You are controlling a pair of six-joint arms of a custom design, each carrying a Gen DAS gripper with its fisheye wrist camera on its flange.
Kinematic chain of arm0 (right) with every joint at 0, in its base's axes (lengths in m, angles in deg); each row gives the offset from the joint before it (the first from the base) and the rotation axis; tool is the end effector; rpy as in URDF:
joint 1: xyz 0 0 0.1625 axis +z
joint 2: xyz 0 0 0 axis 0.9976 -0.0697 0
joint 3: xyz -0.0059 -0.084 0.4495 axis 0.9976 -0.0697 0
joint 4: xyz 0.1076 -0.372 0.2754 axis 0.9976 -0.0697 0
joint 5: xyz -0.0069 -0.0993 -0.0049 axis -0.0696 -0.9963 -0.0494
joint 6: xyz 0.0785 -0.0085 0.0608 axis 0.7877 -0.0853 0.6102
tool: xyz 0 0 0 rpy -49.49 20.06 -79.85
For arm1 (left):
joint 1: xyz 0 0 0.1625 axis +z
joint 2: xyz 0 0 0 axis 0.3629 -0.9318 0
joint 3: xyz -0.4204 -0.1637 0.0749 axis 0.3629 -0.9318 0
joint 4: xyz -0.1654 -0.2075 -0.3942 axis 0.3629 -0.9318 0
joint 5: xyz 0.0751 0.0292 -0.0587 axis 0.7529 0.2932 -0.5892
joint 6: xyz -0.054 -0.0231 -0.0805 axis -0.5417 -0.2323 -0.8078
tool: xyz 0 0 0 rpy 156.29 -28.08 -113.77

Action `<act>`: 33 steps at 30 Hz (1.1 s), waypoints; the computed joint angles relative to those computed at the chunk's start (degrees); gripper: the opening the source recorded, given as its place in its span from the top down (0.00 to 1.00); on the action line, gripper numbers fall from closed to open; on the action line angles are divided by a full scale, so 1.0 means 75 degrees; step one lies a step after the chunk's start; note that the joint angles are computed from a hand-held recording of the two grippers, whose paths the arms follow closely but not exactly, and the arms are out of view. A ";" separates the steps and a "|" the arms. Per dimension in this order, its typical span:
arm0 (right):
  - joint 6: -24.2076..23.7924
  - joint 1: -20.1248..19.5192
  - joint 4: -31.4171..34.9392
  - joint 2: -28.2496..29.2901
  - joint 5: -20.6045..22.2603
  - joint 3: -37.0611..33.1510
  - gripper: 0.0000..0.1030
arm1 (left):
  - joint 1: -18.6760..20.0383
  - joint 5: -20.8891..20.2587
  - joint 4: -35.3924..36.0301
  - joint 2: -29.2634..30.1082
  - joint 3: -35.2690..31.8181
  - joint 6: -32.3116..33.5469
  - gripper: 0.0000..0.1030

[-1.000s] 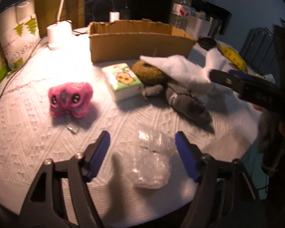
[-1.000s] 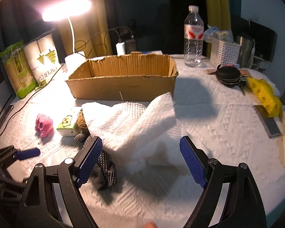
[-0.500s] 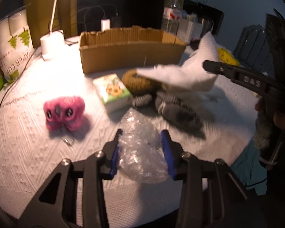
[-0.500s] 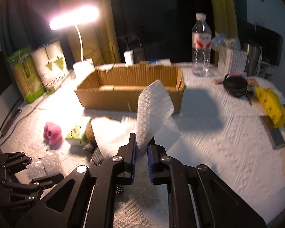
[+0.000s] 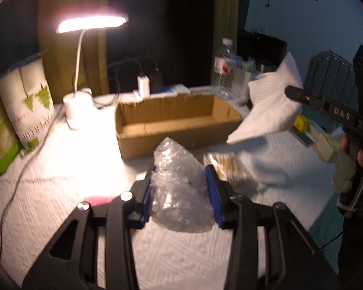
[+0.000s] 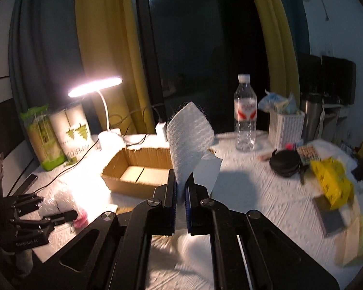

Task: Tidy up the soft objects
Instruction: 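Carry both items into the cardboard box and open both grippers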

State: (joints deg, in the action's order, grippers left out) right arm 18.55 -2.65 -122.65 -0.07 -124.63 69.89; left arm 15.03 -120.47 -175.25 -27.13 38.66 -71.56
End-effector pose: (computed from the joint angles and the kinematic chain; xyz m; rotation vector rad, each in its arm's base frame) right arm 0.0672 -0.6198 0.3782 0.9634 -2.3762 1.0874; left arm -0.3743 -0.5459 -0.0125 0.4470 2.2566 -1.0882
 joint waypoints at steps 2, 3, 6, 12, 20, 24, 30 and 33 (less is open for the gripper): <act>-0.0011 0.0001 -0.0002 0.0105 0.0072 -0.0175 0.94 | 0.0032 0.0157 -0.0152 0.0026 -0.0104 0.0204 0.60; -0.0019 0.0000 -0.0004 0.0135 0.0097 -0.0224 0.93 | 0.0061 0.0226 -0.0243 0.0055 -0.0178 0.0333 0.61; -0.0157 0.0007 -0.0044 0.0310 0.0139 -0.0471 0.94 | 0.0148 0.0415 -0.0590 0.0158 -0.0447 0.0946 0.60; -0.0397 0.0114 -0.0098 0.0683 0.0171 -0.1027 0.93 | 0.0310 0.0642 -0.1710 0.0448 -0.1039 0.2570 0.60; -0.0725 0.0290 -0.0109 0.1363 -0.0160 -0.1558 0.93 | 0.0719 0.0383 -0.2689 0.0748 -0.1753 0.3676 0.60; -0.1015 0.0305 -0.0237 0.1842 -0.0640 -0.1717 0.93 | 0.1098 0.0064 -0.2744 0.0856 -0.1988 0.3794 0.60; -0.0874 0.0279 0.0096 0.2429 -0.1247 -0.2083 0.93 | 0.1584 -0.0380 -0.2116 0.0939 -0.2209 0.3217 0.60; -0.0884 0.0274 0.0288 0.2666 -0.1541 -0.2258 0.93 | 0.1751 -0.0588 -0.1766 0.0991 -0.2322 0.2944 0.60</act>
